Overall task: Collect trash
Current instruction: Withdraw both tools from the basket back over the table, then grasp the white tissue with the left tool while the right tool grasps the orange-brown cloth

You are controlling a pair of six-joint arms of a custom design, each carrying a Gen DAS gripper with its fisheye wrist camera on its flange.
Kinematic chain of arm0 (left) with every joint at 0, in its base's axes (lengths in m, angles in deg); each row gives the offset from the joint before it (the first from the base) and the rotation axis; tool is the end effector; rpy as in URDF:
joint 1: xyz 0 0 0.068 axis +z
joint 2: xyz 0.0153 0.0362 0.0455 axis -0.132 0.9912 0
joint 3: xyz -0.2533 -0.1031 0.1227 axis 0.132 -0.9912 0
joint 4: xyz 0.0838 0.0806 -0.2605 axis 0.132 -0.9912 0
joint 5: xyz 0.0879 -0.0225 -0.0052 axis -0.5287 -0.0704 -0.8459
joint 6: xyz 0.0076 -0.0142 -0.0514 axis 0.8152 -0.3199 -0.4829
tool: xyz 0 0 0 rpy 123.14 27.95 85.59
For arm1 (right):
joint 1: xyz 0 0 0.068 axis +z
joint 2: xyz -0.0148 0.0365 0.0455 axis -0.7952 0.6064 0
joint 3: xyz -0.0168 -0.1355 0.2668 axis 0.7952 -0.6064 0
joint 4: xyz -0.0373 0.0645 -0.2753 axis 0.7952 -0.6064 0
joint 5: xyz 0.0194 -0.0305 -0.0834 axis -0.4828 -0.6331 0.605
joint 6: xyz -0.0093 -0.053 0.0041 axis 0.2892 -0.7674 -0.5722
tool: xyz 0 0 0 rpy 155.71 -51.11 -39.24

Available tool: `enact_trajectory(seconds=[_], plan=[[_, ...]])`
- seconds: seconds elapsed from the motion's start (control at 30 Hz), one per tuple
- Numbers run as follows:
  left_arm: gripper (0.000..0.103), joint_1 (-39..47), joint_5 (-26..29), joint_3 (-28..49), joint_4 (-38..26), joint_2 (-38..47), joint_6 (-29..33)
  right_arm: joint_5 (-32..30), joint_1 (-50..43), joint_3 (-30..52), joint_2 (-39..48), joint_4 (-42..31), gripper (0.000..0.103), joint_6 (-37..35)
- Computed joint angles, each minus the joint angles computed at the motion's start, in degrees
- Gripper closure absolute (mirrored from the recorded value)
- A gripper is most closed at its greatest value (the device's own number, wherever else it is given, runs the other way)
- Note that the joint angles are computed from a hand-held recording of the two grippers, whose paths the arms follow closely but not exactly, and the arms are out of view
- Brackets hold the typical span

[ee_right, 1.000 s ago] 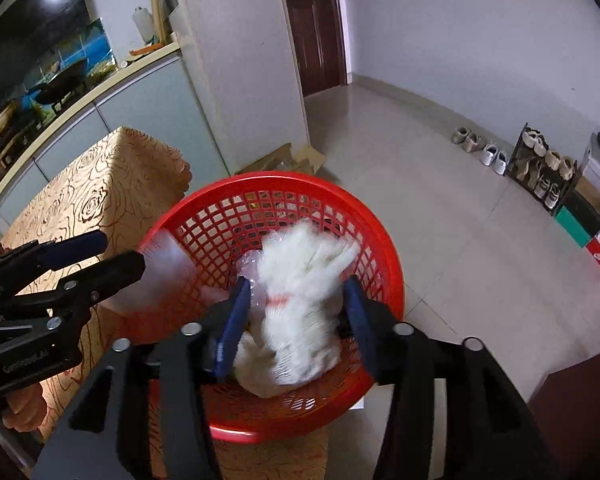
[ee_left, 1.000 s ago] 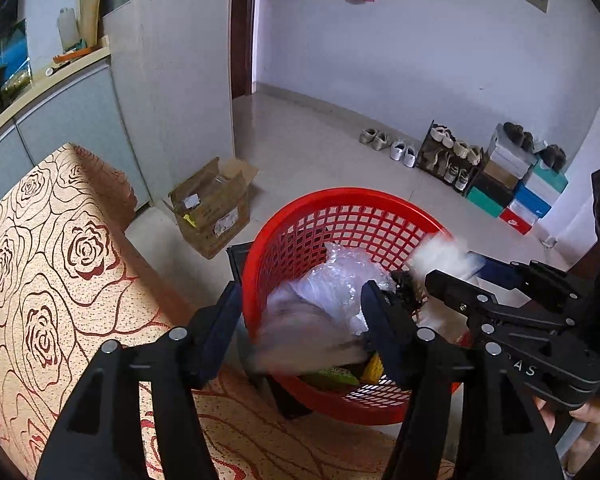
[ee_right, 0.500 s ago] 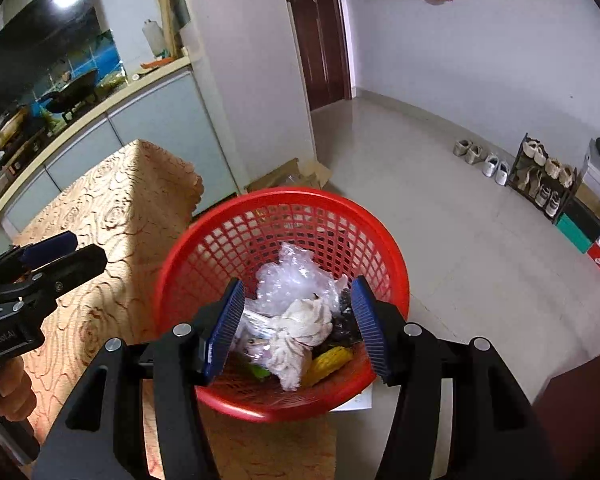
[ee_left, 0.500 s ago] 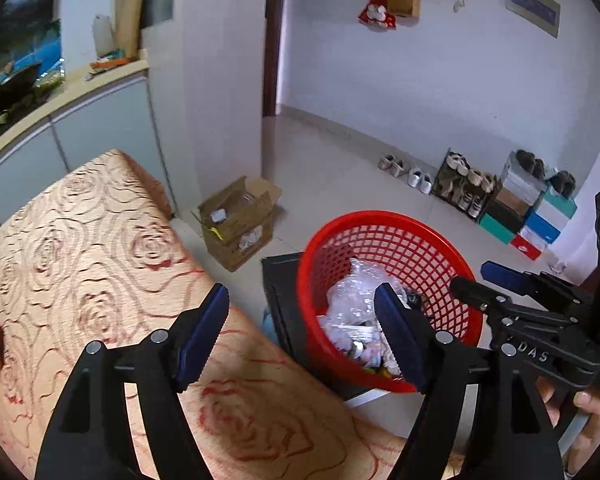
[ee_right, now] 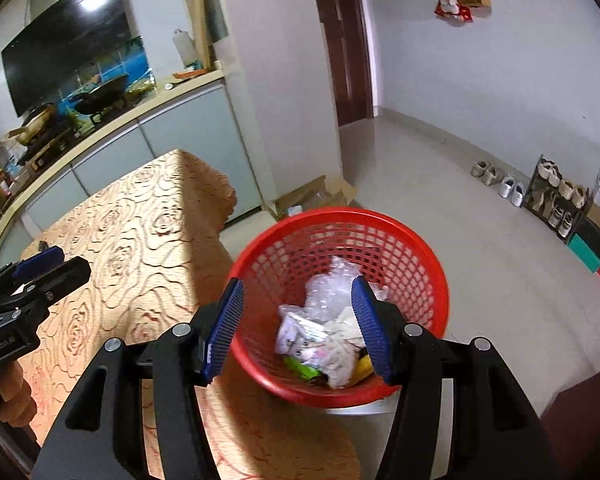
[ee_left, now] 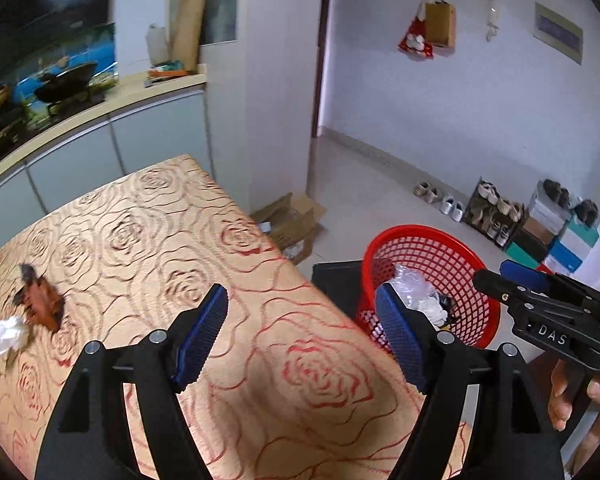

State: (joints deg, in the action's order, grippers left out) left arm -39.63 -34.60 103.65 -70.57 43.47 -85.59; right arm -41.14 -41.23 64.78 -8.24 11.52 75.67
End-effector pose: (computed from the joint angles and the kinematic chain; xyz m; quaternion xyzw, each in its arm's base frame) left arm 0.2279 -0.1357 0.2626 0.1186 0.9055 -0.0834 0.3988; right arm 0.2133 0.0413 0.2334 0.0375 0.9150 0.0685 0.3959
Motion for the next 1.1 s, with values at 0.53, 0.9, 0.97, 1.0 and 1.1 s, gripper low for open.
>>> enact_trajectory(seconds=[0.53,0.9,0.97,1.0,1.1], plan=[[0.023,27.7,5.2,-9.2,-8.6,-18.7,9.2,7.0,24.0,11.5,16.4,3.7,0.046,4.7],[0.022,61.5,20.1,-3.6,-0.6,-0.8,22.8,5.7,33.4,32.0,39.0,4.9,0.035,3.1],[0.022,61.8,20.9,-1.0,0.3,4.5,23.6,5.6,34.1,34.6,41.3,4.3,0.035,2.6],[0.022,61.9,21.2,-0.5,0.4,5.8,24.0,5.6,34.5,36.5,43.0,3.9,0.035,2.3],[0.022,61.1,20.8,1.1,2.1,10.7,24.8,5.7,34.9,40.3,46.3,3.2,0.035,1.8]])
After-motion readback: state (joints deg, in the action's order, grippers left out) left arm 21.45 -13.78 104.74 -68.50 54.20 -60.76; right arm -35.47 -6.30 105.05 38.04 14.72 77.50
